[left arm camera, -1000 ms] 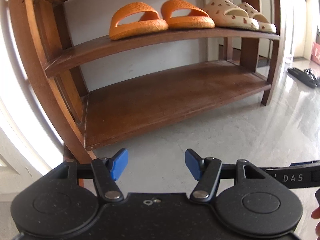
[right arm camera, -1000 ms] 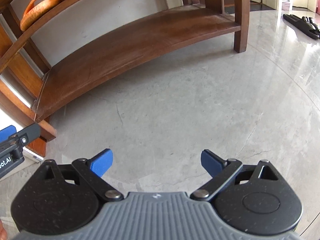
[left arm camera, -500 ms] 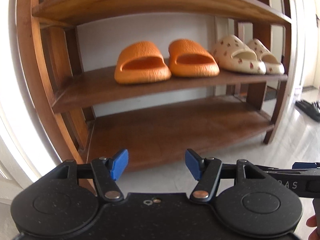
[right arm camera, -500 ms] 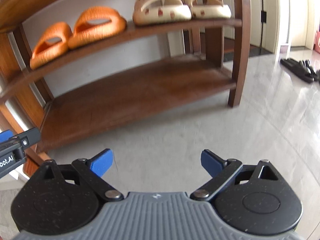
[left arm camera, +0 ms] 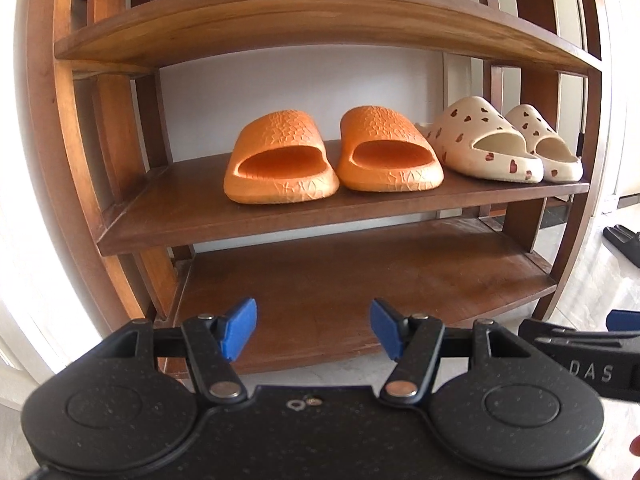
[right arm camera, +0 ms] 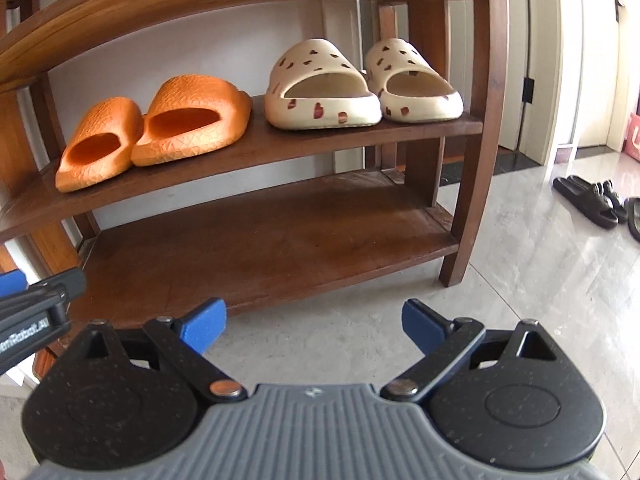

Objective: Organize scattered shoes

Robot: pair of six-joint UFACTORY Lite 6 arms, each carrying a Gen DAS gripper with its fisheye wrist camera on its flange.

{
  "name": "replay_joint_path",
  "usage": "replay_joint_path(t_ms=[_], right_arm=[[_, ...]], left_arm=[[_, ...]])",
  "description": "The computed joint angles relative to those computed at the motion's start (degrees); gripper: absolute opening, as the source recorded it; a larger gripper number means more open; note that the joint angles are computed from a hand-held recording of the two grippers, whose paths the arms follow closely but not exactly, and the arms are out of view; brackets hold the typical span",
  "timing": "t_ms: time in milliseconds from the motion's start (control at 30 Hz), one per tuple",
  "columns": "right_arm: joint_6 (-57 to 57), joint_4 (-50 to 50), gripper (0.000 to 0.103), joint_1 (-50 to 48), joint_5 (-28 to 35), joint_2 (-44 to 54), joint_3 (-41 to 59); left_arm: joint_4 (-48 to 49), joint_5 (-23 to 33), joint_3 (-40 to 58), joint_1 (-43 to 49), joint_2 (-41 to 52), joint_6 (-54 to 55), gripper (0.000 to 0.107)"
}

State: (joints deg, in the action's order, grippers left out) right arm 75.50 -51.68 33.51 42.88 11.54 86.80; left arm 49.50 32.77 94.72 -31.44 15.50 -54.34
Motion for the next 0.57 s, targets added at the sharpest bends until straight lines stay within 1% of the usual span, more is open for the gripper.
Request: replay_joint_path(t_ms=[200, 300, 433, 500, 567], right_arm=[[-0.26, 1.33, 0.096, -0.26, -1.11, -0.62, -1.17], [0.11, 1.57, 0.096, -0.26, -1.24, -0.73, -1.88], [1.40, 1.56, 0.096, -0.03, -1.95, -1.32, -3.55], [1.90, 1.42, 0.096, 0.17, -1.87, -1.40, -4.05], [2.18, 1.82, 0.096, 0.11, -2.10, -1.41, -4.40]], left_arm=[[1.32, -1.77, -1.31, 0.69, 0.02, -1.28, 0.063], [0.68, -5.57, -3.28, 1.58, -1.18, -0.74, 0.063], [6.16, -9.90, -7.34, 1.64, -3.66, -5.90, 0.063], [8.28, -10.64, -8.55, 1.37, -4.35, -7.95, 0.063], [8.80, -8.65, -7.88, 0.68, -3.78, -8.58, 0.063]])
